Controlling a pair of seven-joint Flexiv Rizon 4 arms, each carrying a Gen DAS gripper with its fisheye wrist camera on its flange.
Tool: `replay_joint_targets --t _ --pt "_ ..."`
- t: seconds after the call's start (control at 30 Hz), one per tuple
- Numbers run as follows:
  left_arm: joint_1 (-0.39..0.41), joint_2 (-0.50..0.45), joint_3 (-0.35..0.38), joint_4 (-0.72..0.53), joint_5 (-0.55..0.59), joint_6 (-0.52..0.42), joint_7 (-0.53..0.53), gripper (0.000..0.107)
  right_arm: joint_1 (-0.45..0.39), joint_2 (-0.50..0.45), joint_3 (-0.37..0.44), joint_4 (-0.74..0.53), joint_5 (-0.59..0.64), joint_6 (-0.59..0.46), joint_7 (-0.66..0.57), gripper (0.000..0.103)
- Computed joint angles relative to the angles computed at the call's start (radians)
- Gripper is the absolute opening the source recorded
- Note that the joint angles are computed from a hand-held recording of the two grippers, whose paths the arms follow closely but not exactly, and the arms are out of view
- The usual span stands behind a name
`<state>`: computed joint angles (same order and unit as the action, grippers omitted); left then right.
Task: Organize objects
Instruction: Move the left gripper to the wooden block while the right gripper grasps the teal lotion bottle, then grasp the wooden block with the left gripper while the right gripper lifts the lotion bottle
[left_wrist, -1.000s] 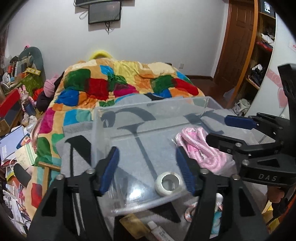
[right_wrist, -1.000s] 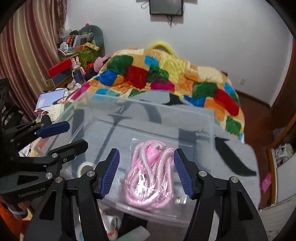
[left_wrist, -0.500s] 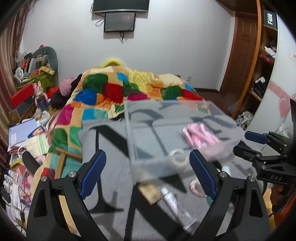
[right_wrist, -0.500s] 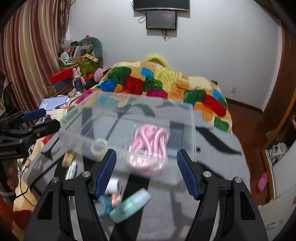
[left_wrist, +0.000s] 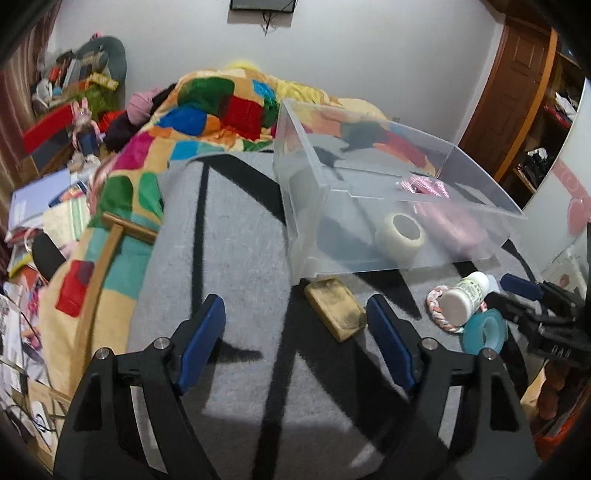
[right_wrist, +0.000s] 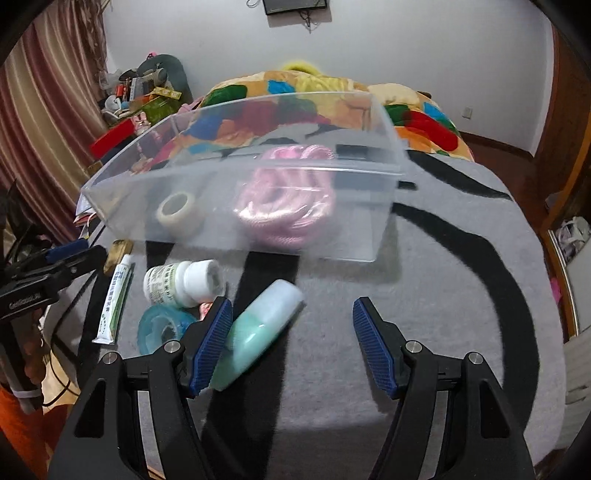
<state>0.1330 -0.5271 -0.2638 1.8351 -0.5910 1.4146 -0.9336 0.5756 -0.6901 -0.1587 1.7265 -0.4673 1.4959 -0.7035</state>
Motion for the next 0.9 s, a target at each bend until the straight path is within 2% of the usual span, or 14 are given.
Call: replay_joint_targets --t 0.1,0.2,0.37,0.47,0.53,0.63,0.77,0.9 --pt "-0.010 -0.010 -0.003 -0.017 0.002 -0.006 -0.004 0.079 0.025 0.003 -0.029 0.008 -0.019 0.001 0.001 0.064" --pt "-0.057 -0.027 0.050 -0.041 0.053 -0.011 -0.041 0.066 0.023 0.009 -0.029 0.028 -0.018 0.013 0.001 0.059" --pt "0.012 -0.011 -0.034 0.009 0.023 0.039 -0.012 0.049 0.086 0.030 -0.119 0.087 -0.040 0.048 0.029 0.038" --pt "0.054 -0.001 -0.086 0.043 -0.004 0.069 0.021 0.046 0.113 0.031 -0.157 0.109 -0.037 0.075 0.038 0.031" --pt "0.054 -0.001 -0.090 0.047 -0.002 0.083 0.023 0.044 0.127 0.026 -0.174 0.109 -0.032 0.084 0.035 0.024" --pt "0.074 -0.002 -0.128 0.055 0.005 0.093 0.052 0.025 0.137 0.025 -0.181 0.110 -0.021 0.095 0.021 0.023" --pt "0.075 -0.003 -0.138 0.074 0.044 0.148 0.055 0.025 0.179 0.036 -0.225 0.138 0.004 0.129 0.006 0.023" --pt "0.156 0.018 -0.228 0.121 0.050 0.168 0.062 0.025 0.240 0.050 -0.285 0.164 0.048 0.164 -0.017 0.023"
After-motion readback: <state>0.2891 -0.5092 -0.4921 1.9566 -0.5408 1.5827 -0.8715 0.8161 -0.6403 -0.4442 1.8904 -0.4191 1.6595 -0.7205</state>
